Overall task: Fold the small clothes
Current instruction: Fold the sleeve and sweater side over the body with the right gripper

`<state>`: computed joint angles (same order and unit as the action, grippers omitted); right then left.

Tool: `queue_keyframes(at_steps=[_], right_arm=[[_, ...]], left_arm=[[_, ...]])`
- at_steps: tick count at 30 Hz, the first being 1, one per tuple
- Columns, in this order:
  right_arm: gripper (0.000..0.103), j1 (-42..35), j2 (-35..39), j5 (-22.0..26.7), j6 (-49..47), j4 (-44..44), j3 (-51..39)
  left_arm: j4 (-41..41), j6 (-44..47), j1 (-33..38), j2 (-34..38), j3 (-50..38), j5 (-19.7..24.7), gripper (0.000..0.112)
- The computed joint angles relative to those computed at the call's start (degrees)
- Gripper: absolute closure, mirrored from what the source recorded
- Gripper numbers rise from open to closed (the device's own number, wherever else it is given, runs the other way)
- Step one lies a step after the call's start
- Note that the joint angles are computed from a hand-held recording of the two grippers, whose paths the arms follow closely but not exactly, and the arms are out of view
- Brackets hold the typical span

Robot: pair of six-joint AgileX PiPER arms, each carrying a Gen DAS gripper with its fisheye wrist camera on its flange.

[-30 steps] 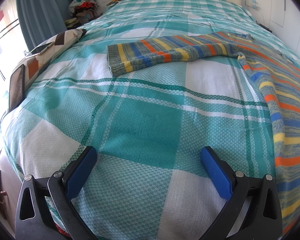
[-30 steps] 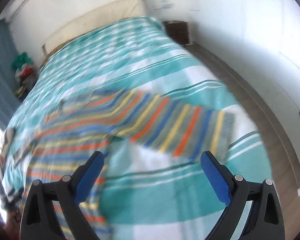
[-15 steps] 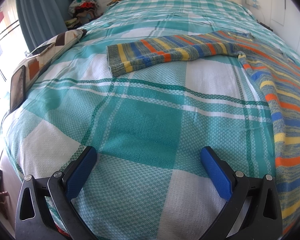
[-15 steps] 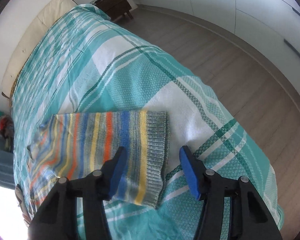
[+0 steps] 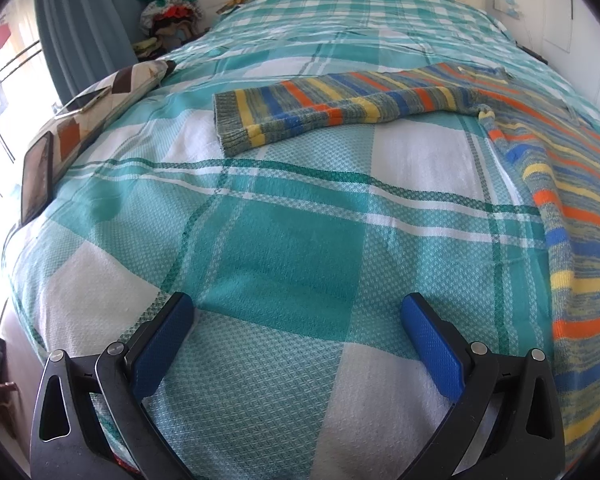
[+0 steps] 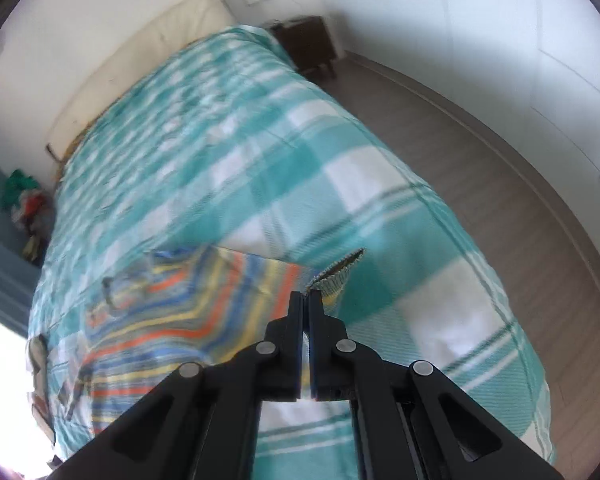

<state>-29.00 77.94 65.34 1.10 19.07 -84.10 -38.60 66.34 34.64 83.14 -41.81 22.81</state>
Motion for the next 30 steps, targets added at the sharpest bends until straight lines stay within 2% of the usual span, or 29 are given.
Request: queue_keyframes(at_steps=[4, 8, 10, 11, 13, 15, 17, 21, 23, 25, 28, 30], right_arm=[[0.101, 18.01, 8.33, 2.42, 7.75, -5.59, -16.43], [0.101, 31.74, 17.65, 1.85, 12.75, -10.31, -27.52], [0.100, 33.48, 21.10, -1.35, 10.61, -3.80, -28.25], [0.099, 33.75, 23.40, -1.39, 9.68, 0.09, -29.43], [0.079, 34.61, 26.29, -0.89, 10.11, 1.97, -30.70], [0.074, 35.08, 25.75, -2.30, 9.97, 0.98, -29.25], [0.074, 34.13, 24.50, -2.01, 9.55, 0.93, -27.95], [0.074, 33.09, 23.40, 3.37, 11.50, -6.41, -26.40], [0.074, 32.08, 22.68, 4.04, 10.19, -7.32, -22.30], [0.074, 30.92, 21.87, 2.45, 7.47, -4.93, -15.97], [0.074, 30.55, 21.39, -3.63, 5.11, -3.11, -4.89], [0.075, 30.98, 21.88, -7.37, 9.88, -9.30, 0.78]], left_arm=[[-0.25, 0.29, -0.02, 0.07, 0.00, 0.14, 0.010], [-1.61, 2.16, 0.25, 0.04, 0.37, 0.18, 0.010], [-2.19, 3.05, 0.54, -0.19, 0.65, 0.39, 0.010], [-2.62, 3.73, 0.82, -0.33, 0.81, 0.58, 0.010], [-3.34, 4.98, 1.29, -0.52, 0.97, 0.99, 0.010], [-4.60, 6.99, 1.98, -0.93, 1.41, 1.52, 0.010], [-5.45, 8.23, 2.30, -0.98, 1.52, 1.80, 0.010], [-5.14, 7.40, 1.65, -1.01, 1.82, 0.76, 0.010], [-3.67, 5.09, 0.89, -0.91, 1.71, 0.03, 0.010], [-2.25, 3.05, 0.15, -1.13, 1.93, -0.81, 0.010], [-1.93, 2.70, 0.00, -1.18, 1.96, -0.96, 0.010], [-2.36, 3.33, 0.18, -1.27, 2.03, -0.73, 0.010]])
